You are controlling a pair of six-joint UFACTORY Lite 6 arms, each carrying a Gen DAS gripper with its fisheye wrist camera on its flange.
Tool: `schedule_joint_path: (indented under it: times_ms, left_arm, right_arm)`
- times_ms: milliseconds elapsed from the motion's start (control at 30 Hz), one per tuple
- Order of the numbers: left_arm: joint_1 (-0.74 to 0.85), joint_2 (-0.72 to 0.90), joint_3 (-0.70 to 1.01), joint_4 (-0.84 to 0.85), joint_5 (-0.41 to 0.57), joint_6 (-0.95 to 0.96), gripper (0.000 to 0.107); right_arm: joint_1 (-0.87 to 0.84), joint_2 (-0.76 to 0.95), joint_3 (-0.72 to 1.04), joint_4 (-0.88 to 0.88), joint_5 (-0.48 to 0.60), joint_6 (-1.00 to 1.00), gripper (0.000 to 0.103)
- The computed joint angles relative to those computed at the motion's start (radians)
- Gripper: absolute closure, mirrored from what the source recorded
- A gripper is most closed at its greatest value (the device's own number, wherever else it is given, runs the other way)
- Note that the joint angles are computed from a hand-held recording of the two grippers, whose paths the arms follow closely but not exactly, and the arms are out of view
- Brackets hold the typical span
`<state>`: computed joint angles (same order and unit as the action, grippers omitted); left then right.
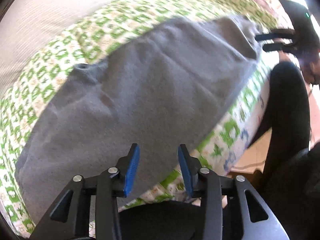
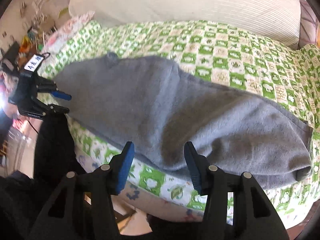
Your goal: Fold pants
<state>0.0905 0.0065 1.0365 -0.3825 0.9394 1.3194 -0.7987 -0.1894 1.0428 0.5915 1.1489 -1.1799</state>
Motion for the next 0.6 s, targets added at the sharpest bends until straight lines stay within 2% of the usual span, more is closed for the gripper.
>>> schedule_joint_path:
  times_ms: [100,233,367,500,600]
  left_arm:
    - [0.065,0.041,0.039,-0.068,0.028,-0.013,0.065]
    - [0.135,0.002,-0.065,-0.204,0.022,-0.023,0.065]
    - [0.217,-0.009,-0.153,-0.358,-0.048,-0.103,0.065]
    - [0.299,0.010,-0.217,-0.444,-0.105,-0.185,0.065]
    - [0.310,0.021,-0.255,-0.445,-0.155,-0.209,0.065]
  right_arm:
    - [0.091,0.044,0.055,0.051,-0.040,0.069,0.050]
    - [0.295,0.137,0.124,0.155,-0.122,0.164,0.050]
    - [0.501,0.345,0.288,0.250,-0.165,0.272,0.051]
    - [0.676,0.627,0.555,0.292,-0.183,0.404,0.059]
    - [0.770,0.837,0.802,0.226,-0.201,0.548,0.066]
